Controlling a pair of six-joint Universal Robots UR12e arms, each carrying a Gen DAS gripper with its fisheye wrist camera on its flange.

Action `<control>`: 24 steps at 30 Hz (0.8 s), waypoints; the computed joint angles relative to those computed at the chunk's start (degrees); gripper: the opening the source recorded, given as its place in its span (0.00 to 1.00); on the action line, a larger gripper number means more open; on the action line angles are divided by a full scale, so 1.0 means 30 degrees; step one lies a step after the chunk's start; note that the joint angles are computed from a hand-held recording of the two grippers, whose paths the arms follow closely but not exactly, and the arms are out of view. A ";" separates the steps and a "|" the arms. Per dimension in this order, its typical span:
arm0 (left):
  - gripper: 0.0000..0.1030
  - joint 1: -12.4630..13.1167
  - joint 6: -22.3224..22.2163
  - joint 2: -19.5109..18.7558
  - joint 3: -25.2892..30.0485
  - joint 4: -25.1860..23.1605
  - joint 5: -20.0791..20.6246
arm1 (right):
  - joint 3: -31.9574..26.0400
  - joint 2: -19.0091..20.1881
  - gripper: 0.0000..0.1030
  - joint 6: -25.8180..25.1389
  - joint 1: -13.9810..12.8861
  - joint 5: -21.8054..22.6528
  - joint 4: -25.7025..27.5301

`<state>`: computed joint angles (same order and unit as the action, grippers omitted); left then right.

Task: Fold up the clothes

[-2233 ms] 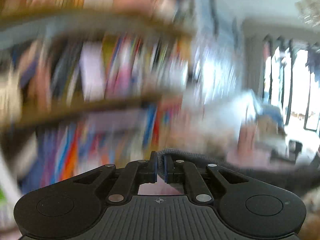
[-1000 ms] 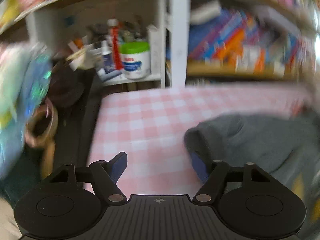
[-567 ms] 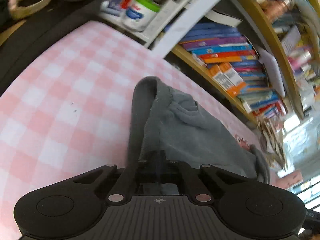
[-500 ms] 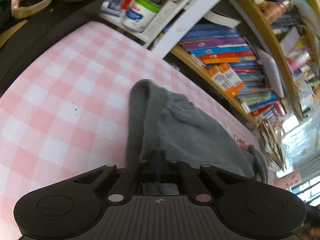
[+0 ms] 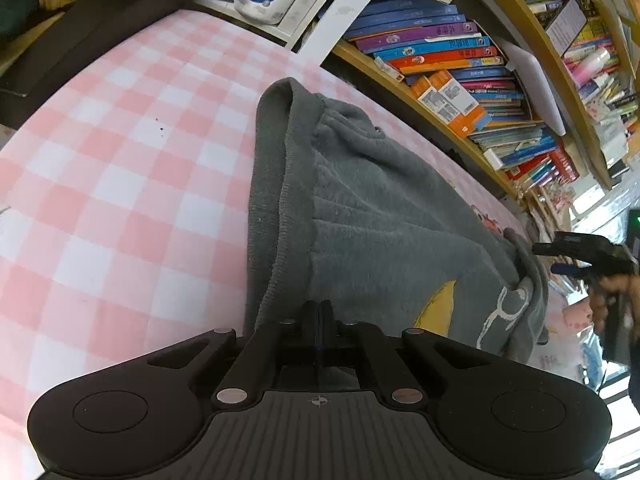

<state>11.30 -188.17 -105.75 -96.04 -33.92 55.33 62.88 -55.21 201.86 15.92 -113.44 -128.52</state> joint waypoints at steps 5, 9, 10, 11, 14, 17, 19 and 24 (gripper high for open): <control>0.00 0.0071 -0.0023 0.0060 -0.0096 0.0017 -0.0130 | 0.0213 -0.0081 0.26 -0.0053 -0.0315 0.0252 0.1041; 0.00 0.0134 0.0208 0.0050 -0.0126 -0.0011 -0.0318 | 0.3139 -0.2111 0.08 0.1155 -0.0753 0.1356 -0.1994; 0.00 0.0149 0.0272 0.0048 -0.0131 -0.0022 -0.0362 | 0.3955 -0.2700 0.08 0.1489 -0.0716 0.1072 -0.2943; 0.00 0.0163 0.0337 0.0047 -0.0136 -0.0034 -0.0406 | 0.4820 -0.3353 0.08 0.2081 -0.0660 0.0786 -0.3843; 0.00 0.0207 0.0532 0.0042 -0.0152 -0.0069 -0.0538 | 0.7429 -0.5403 0.08 0.5453 -0.0493 0.0129 -0.4957; 0.00 0.0242 0.0787 0.0048 -0.0112 -0.0242 -0.0564 | 0.9268 -0.6914 0.07 0.8921 -0.0168 -0.0975 -0.3014; 0.00 0.0264 0.0964 0.0052 -0.0078 -0.0374 -0.0569 | 1.0230 -0.7671 0.07 1.0716 -0.0183 -0.0800 -0.1484; 0.00 0.0300 0.1415 0.0065 0.0006 -0.0682 -0.0534 | 1.1635 -0.8577 0.19 1.2059 -0.0253 -0.0582 -0.1882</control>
<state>12.20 -183.92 -105.56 -96.02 -35.97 53.73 97.78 -80.94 238.04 15.16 -115.19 -134.16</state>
